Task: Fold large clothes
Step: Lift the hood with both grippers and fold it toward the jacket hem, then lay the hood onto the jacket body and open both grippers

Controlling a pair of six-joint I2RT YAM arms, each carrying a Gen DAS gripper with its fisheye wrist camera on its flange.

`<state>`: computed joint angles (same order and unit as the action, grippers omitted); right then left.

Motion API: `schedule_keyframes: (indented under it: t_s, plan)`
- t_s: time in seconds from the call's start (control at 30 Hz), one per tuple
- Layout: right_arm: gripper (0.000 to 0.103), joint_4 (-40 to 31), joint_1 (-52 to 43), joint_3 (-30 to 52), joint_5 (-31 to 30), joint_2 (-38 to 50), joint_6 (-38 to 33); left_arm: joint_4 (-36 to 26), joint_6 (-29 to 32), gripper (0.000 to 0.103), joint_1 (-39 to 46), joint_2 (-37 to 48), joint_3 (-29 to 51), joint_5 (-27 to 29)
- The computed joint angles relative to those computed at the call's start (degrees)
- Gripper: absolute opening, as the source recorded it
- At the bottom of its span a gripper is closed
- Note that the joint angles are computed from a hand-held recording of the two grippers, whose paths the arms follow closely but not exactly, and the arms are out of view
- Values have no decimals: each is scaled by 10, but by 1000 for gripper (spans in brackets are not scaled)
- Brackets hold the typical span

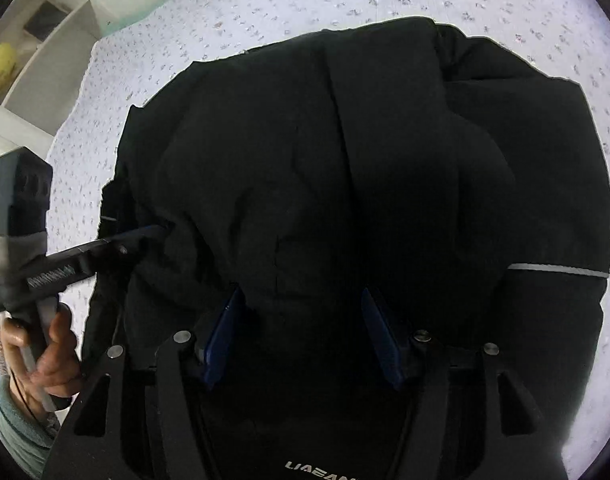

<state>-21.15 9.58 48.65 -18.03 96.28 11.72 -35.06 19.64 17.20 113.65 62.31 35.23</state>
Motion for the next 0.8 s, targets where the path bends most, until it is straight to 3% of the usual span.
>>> schedule_keyframes:
  t_s: [0.17, 0.27, 0.33, 0.47, 0.53, 0.63, 0.8]
  plan:
    - [64, -17, 10, -22, -11, -129, -8, -79, 89, 25, 78, -109, -27, 90]
    - [64, -30, 32, -44, 8, -200, -7, -122, 138, 27, 106, -159, -48, 100]
    - [64, -18, 64, -60, 32, -212, 13, -111, 148, 28, 105, -162, -62, 96]
    - [64, 54, 111, -79, 105, -96, 24, 13, 118, 29, 67, -104, -115, 39]
    - [64, 96, 111, -82, 112, -14, 24, 116, 85, 27, 38, -31, -137, -1]
    - [64, 193, 107, -121, 116, 11, 19, 216, 49, 26, 20, -2, -163, -2]
    - [64, 290, 132, -185, 156, -14, 27, 351, 62, 26, 23, -27, -250, 6]
